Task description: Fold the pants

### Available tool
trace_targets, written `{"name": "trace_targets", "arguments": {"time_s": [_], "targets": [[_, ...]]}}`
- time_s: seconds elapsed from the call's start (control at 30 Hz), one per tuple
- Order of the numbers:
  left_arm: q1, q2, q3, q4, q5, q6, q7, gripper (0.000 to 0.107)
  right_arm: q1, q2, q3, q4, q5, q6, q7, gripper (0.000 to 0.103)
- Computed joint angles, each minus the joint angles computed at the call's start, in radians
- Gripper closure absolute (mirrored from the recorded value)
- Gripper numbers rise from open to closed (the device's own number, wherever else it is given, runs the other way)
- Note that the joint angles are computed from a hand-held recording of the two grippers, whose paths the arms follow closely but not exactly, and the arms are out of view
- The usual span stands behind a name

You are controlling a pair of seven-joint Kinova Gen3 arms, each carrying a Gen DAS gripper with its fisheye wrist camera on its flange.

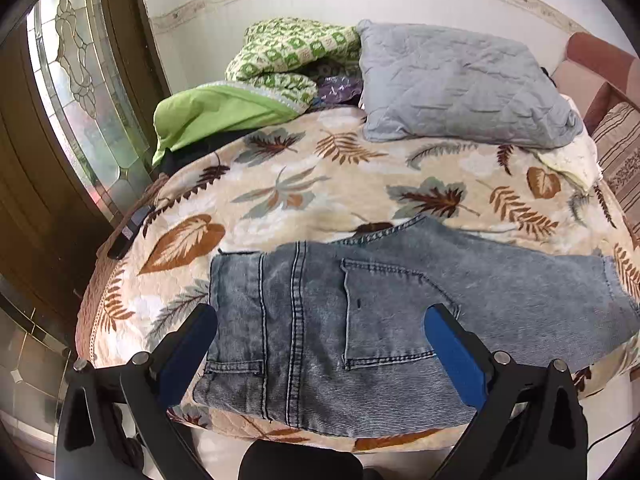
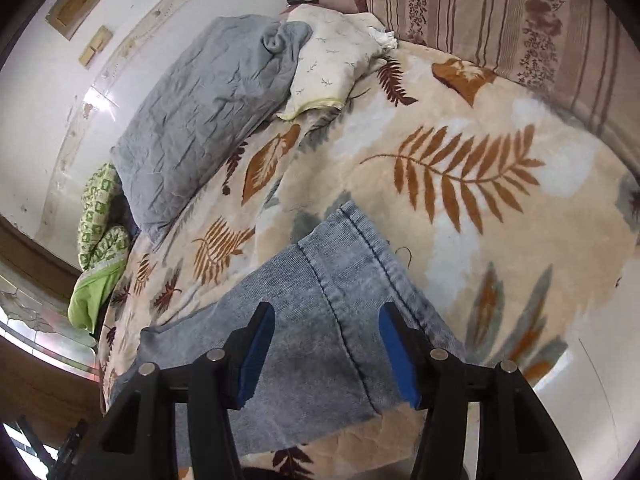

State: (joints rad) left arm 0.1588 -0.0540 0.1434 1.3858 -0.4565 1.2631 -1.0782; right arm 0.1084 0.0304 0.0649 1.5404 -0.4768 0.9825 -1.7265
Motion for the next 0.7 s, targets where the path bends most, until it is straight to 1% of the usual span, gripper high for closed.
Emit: {"name": "trace_targets", "arguments": {"time_s": [0.23,0.43,0.57,0.7], "targets": [[0.011,-0.027,0.029,-0.033,-0.038,0.015,0.015,0.005,-0.025,-0.032,-0.009,0.013,-0.006,0.005,0.023,0.044],[0.033,-0.020,0.062,-0.063,-0.080,0.046,0.037,0.005,-0.023,-0.054,0.012,0.040,-0.063,0.012,0.084,0.043],[0.068,0.011,0.075,-0.084,-0.098,0.064,0.042,0.005,-0.002,-0.063,0.040,0.067,-0.109,0.016,0.134,0.042],[0.110,0.082,0.061,-0.121,-0.056,0.092,0.021,0.005,0.034,-0.059,0.069,0.095,-0.155,0.024,0.181,0.042]]}}
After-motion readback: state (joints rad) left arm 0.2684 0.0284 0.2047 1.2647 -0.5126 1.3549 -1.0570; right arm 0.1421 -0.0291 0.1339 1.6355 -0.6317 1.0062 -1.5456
